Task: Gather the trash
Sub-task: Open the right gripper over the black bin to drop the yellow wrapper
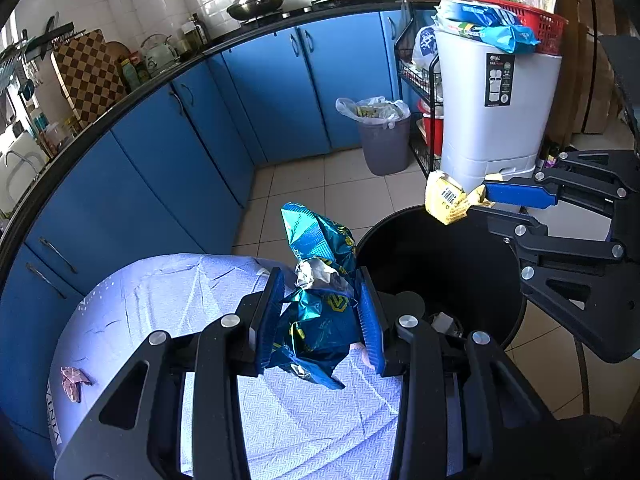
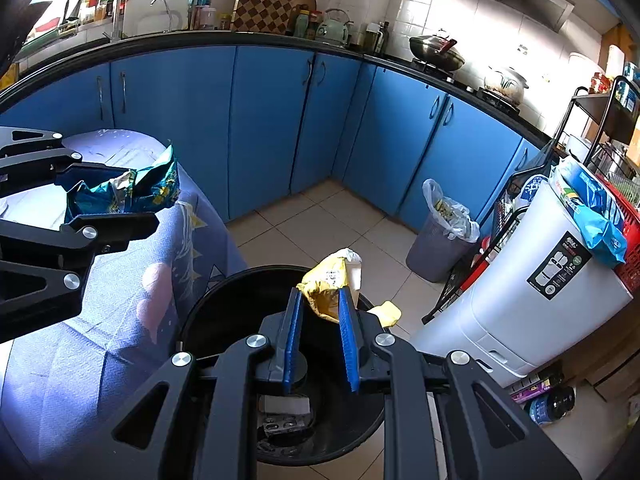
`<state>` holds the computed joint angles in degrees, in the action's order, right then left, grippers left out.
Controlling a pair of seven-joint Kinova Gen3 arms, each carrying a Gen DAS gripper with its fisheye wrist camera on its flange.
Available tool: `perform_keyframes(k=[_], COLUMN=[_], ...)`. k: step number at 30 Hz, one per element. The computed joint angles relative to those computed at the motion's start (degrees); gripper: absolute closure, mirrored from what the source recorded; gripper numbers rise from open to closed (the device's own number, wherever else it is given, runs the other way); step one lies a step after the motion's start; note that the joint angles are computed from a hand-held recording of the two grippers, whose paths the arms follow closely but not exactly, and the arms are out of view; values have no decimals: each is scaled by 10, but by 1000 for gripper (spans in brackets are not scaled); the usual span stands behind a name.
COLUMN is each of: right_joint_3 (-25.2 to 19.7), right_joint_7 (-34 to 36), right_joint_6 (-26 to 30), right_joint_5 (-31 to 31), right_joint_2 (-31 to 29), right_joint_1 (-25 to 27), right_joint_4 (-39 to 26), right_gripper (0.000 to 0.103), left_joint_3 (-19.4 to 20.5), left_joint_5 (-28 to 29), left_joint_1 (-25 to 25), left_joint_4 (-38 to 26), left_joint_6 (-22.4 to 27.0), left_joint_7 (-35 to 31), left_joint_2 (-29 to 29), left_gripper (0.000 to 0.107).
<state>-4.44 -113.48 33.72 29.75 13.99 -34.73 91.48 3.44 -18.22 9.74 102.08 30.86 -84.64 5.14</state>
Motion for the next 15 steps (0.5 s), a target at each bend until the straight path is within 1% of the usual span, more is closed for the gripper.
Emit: perform_keyframes(k=[2,8,13,14,15], right_joint_3=[-1,3,-6,-7,-4], right_joint_7=[4,-8,14,17,13], right_joint_6=[0,-3,3,6,7], right_joint_5=[-5,13,-16,-21,-18], right_joint_2=[1,-2,0,0,1], right_joint_1=[2,-7,8,10,6], right_joint_4=[-1,5,-2,-4,-5], right_gripper=[84,84,83,77,58], left_joint_3=[0,0,1,1,1], left_joint_5=[-3,-1,-2,-2,-2], left_joint_1=[1,0,0,0,1], left_joint_4=[0,1,1,1,1], left_joint_6=[0,-1,-1,-1,-1], left_joint_7=[4,2,3,3,3], left_joint_2=[0,-1,-1,-1,-1], left_gripper=[70,70,70,70,70])
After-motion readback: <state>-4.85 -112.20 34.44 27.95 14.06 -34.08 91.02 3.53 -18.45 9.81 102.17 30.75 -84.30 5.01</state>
